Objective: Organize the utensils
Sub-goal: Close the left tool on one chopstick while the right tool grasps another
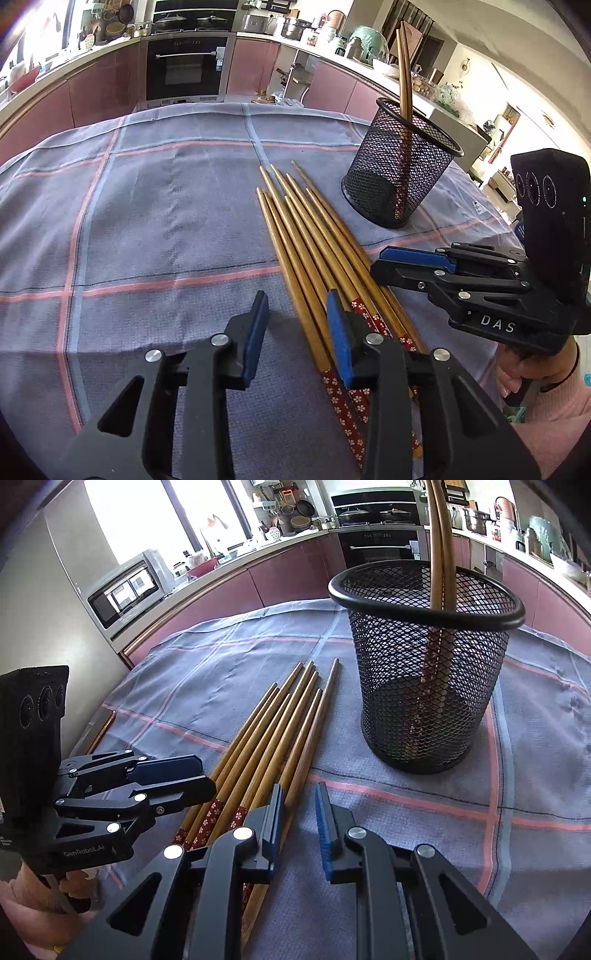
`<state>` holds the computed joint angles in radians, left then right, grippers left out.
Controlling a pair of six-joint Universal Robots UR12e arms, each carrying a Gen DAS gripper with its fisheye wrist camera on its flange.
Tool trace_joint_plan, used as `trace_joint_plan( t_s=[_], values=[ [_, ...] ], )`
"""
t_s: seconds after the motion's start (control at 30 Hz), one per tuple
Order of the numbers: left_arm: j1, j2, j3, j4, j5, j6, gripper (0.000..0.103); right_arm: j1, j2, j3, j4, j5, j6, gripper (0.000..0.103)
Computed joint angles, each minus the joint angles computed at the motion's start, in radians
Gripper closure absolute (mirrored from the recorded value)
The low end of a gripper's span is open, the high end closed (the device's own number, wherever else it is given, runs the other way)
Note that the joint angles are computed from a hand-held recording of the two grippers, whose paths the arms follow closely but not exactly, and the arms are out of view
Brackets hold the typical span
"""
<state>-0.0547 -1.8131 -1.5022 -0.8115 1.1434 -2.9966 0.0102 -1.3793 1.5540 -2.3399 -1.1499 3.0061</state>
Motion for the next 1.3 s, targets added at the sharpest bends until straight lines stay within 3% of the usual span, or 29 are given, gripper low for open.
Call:
trace_joint_plan(
  t_s=[0.13, 0.3, 0.53, 0.67, 0.83, 0.9, 1.1, 1.23, 1.3],
  values=[
    [0.001, -0.003, 0.007, -0.016, 0.009, 0.006, 0.081, 0.013, 0.007, -0.010, 0.003, -0.034, -0.019, 0.085],
    [0.003, -0.009, 0.016, -0.034, 0.005, 0.012, 0.080, 0.033, 0.016, -0.019, -0.016, -0.091, -0.038, 0.085],
    [-0.006, -0.018, 0.027, -0.022, 0.034, 0.009, 0.081, 0.028, 0.027, -0.028, -0.020, -0.076, -0.010, 0.086],
    [-0.007, -0.021, 0.028, -0.018, 0.030, -0.009, 0.095, 0.013, 0.025, -0.023, -0.015, -0.025, 0.024, 0.094],
    [-0.013, -0.015, 0.015, 0.012, 0.053, -0.037, 0.096, 0.001, 0.015, -0.008, -0.029, 0.006, 0.052, 0.097],
    [-0.010, -0.010, 0.008, 0.023, 0.049, -0.050, 0.102, -0.006, 0.007, -0.001, -0.040, 0.018, 0.057, 0.097],
    [0.000, 0.005, -0.006, 0.021, 0.013, -0.041, 0.102, -0.023, -0.014, 0.018, -0.047, 0.097, 0.031, 0.097],
    [-0.007, 0.007, -0.008, 0.004, 0.037, -0.016, 0.102, -0.011, -0.011, 0.005, 0.006, 0.086, -0.023, 0.097],
    [-0.012, 0.007, -0.008, 0.007, 0.066, -0.012, 0.091, -0.005, -0.005, -0.002, 0.027, 0.065, -0.033, 0.097]
  ],
)
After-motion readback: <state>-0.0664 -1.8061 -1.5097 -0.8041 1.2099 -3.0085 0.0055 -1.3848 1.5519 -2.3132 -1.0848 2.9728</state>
